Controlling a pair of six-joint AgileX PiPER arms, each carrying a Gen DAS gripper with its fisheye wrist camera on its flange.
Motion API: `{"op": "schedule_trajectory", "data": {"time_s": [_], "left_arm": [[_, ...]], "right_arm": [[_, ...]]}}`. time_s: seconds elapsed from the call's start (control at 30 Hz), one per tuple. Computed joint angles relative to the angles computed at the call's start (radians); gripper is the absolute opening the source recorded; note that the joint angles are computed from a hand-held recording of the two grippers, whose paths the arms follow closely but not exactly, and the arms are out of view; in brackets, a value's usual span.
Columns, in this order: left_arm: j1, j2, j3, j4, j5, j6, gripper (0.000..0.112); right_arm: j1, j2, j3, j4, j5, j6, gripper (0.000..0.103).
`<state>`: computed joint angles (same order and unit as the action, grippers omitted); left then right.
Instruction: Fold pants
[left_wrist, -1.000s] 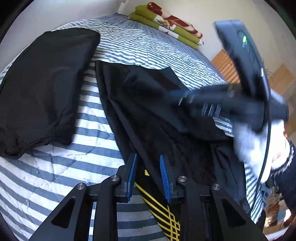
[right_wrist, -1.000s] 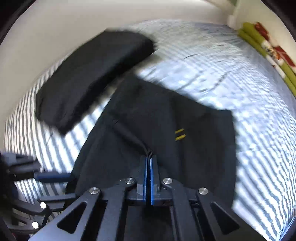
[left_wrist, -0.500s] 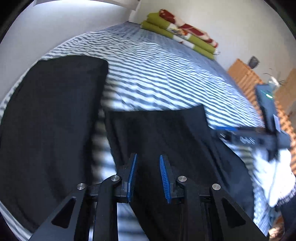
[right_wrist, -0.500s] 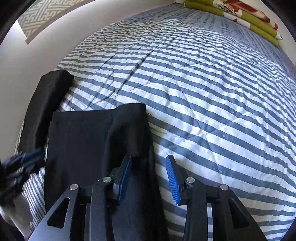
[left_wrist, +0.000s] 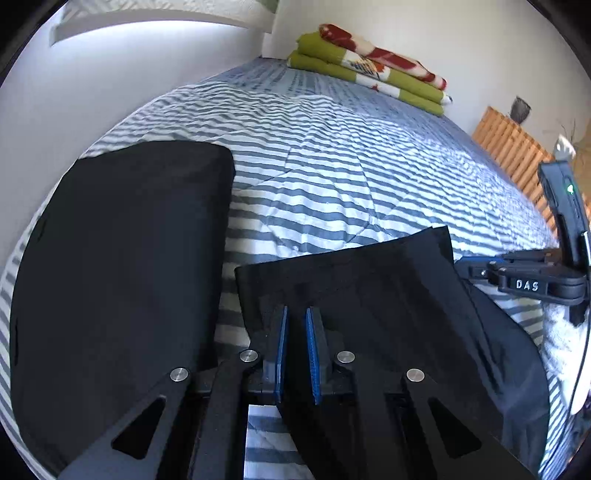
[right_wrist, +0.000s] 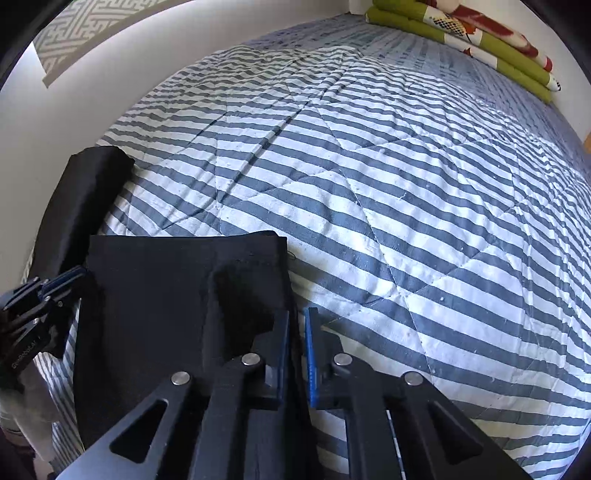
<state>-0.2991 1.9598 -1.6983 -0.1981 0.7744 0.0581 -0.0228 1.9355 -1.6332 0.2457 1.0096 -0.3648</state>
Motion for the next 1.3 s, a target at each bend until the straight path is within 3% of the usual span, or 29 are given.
{"op": "schedule_trajectory", "data": {"time_s": [0.2,0.27,0.33,0.37,0.5,0.6,0.73,0.8,1.0,1.07,1.17,1.2,1.3], "left_arm": [[-0.019,0.033,-0.057,0.088,0.042,-0.058,0.012],[-0.041,0.032,-0.058,0.162,0.030,-0.085,0.022],[-0.055,0.036,-0.063,0.207,0.015,-0.085,0.048],[-0.059,0.046,-0.075,0.226,0.018,-0.080,0.049],[-0.058,0.096,-0.140,0.214,0.079,-0.035,0.045],[-0.060,0.081,-0.115,0.211,0.062,-0.023,0.020],[-0.077,0.052,-0.061,0.253,0.025,-0.026,0.002],[-0.087,0.038,-0.037,0.305,0.007,-0.059,0.002],[-0.038,0.018,-0.084,0.254,0.009,-0.065,0.002],[-0.027,0.045,-0.135,0.231,0.031,-0.041,0.002],[-0.018,0.129,-0.263,0.210,0.149,-0.053,0.007],[-0.027,0.150,-0.300,0.248,0.193,-0.080,0.015],[-0.011,0.097,-0.245,0.221,0.173,-0.085,0.016]], "right_arm": [[0.005,-0.005,0.007,0.001,-0.004,-0.019,0.007],[0.003,-0.012,0.012,0.000,-0.003,-0.030,0.007],[0.001,-0.012,0.013,0.004,-0.001,-0.034,0.007],[0.000,-0.009,0.012,0.006,0.001,-0.033,0.007],[0.006,-0.010,0.023,0.000,-0.005,-0.029,0.007],[0.006,-0.012,0.025,-0.003,-0.006,-0.027,0.007],[-0.002,-0.010,0.019,0.003,-0.002,-0.021,0.007],[0.001,-0.015,0.026,-0.011,-0.013,-0.014,0.007],[0.009,-0.023,0.033,-0.034,-0.045,0.004,0.001],[0.019,-0.017,0.031,-0.077,-0.069,0.045,0.000],[0.024,0.014,0.007,-0.119,-0.053,0.094,0.000],[0.030,0.013,0.012,-0.147,-0.062,0.119,0.000],[0.009,-0.010,0.021,-0.134,-0.042,0.106,0.001]]}}
